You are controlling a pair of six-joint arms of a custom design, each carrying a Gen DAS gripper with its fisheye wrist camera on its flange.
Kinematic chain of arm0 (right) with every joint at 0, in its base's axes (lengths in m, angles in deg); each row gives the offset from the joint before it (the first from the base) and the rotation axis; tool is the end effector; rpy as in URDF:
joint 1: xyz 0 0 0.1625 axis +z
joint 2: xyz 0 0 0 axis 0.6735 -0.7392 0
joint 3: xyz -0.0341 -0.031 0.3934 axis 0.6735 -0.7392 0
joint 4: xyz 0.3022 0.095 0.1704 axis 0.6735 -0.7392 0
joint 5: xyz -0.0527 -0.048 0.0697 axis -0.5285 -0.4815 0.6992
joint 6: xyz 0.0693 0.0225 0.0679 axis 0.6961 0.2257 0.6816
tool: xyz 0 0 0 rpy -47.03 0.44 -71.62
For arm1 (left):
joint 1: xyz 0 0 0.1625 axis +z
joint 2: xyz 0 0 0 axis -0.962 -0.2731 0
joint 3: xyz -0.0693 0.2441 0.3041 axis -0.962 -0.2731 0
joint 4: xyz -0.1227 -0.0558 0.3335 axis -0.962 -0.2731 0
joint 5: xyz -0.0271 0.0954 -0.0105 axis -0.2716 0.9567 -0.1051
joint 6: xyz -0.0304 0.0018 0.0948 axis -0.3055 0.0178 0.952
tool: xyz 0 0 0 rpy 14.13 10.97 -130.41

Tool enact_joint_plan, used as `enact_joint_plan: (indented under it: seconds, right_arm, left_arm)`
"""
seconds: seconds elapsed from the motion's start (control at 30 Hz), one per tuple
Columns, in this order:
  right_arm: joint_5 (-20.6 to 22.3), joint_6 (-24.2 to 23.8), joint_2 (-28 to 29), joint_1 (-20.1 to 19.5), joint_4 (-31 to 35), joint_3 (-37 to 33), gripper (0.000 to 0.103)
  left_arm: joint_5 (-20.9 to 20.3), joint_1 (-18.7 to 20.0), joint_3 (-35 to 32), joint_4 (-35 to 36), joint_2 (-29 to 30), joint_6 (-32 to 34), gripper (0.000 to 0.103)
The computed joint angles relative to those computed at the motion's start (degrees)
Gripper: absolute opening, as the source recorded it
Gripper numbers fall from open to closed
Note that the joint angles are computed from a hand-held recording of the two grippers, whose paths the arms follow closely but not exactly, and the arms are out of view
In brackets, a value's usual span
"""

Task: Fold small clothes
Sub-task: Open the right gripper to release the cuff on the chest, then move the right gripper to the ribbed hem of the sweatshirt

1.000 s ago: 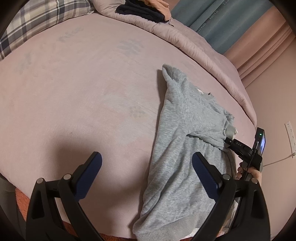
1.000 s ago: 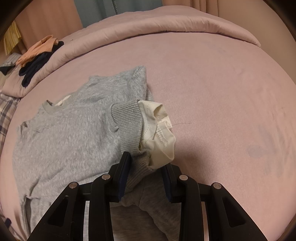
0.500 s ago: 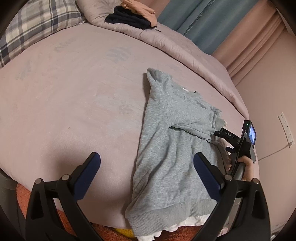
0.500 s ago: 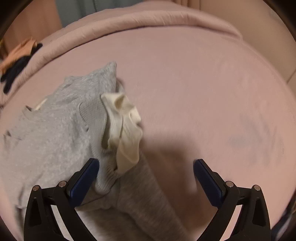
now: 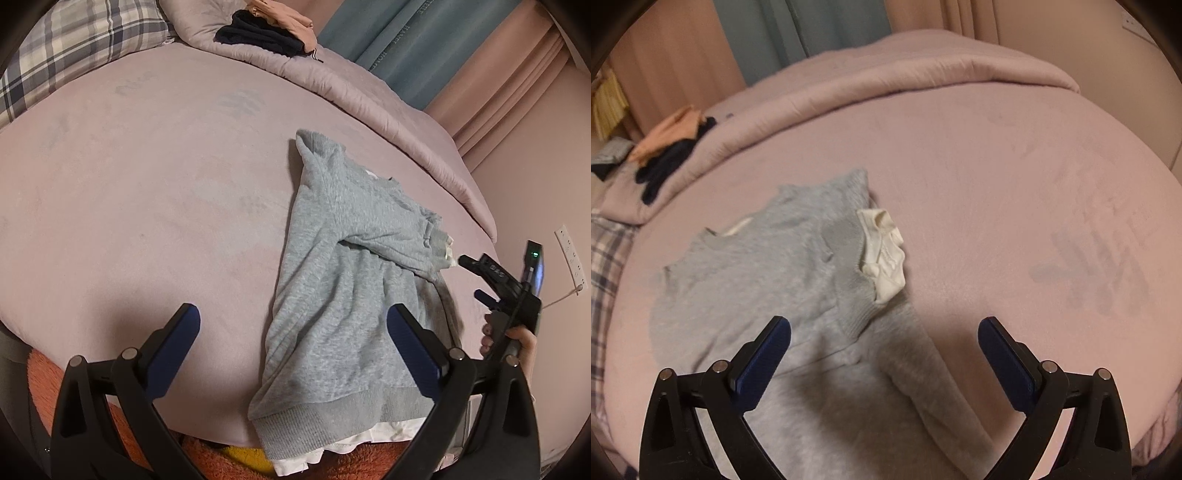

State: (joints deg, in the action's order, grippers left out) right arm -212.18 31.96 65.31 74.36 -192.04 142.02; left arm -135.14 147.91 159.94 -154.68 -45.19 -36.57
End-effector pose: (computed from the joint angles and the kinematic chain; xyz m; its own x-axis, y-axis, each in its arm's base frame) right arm 0.3531 -0.5748 -0.0062 -0.8214 0.2470 0.5140 -0.1810 0.7418 -0.6457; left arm 0.0594 -0.4404 0.4182 -0.9376 -0.0757 -0.3394 0.1496 0.7934 -0.5901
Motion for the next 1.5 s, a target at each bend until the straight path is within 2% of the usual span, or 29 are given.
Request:
enact_joint_plan:
  seconds: [0.23, 0.4, 0.6, 0.8, 0.93, 1.07, 1.27, 1.5]
  right_arm:
    - [-1.6, -3.3, -2.6, 1.6, -6.9, 7.2, 0.101]
    - [-0.7, -5.0, -4.4, 2.0, -12.4, 13.3, 0.101]
    - [0.9, -5.1, -6.0, 2.3, -14.2, 19.1, 0.101]
    - [1.0, -4.4, -6.5, 2.4, -16.6, 23.5, 0.101]
    - [1.3, -2.1, -7.1, 1.8, -18.0, 26.7, 0.101]
    - [-1.1, -0.2, -7.3, 1.5, -19.4, 29.9, 0.101]
    - [1.7, 2.0, -8.8, 0.0, -22.9, 35.2, 0.101]
    - [1.9, 1.0, -8.1, 0.5, -25.1, 36.8, 0.101]
  left_arm:
    - [0.2, -1.1, 2.5, -2.1, 0.1, 1.3, 0.101]
    - [-0.3, -0.7, 4.3, -3.5, 0.8, 1.9, 0.101]
    - [-0.4, -0.3, 5.8, -3.7, 1.9, 2.4, 0.101]
    - [0.2, 0.1, 7.0, -4.1, 2.8, 3.2, 0.101]
    - [-0.6, 0.7, 7.2, -3.5, 3.7, 3.2, 0.101]
    - [-0.3, 0.8, 7.6, -3.7, 4.9, 3.1, 0.101]
    - [2.4, -0.1, 9.1, -6.3, 6.4, 4.6, 0.101]
    - [4.0, -1.0, 10.6, -8.7, 7.1, 5.3, 0.102]
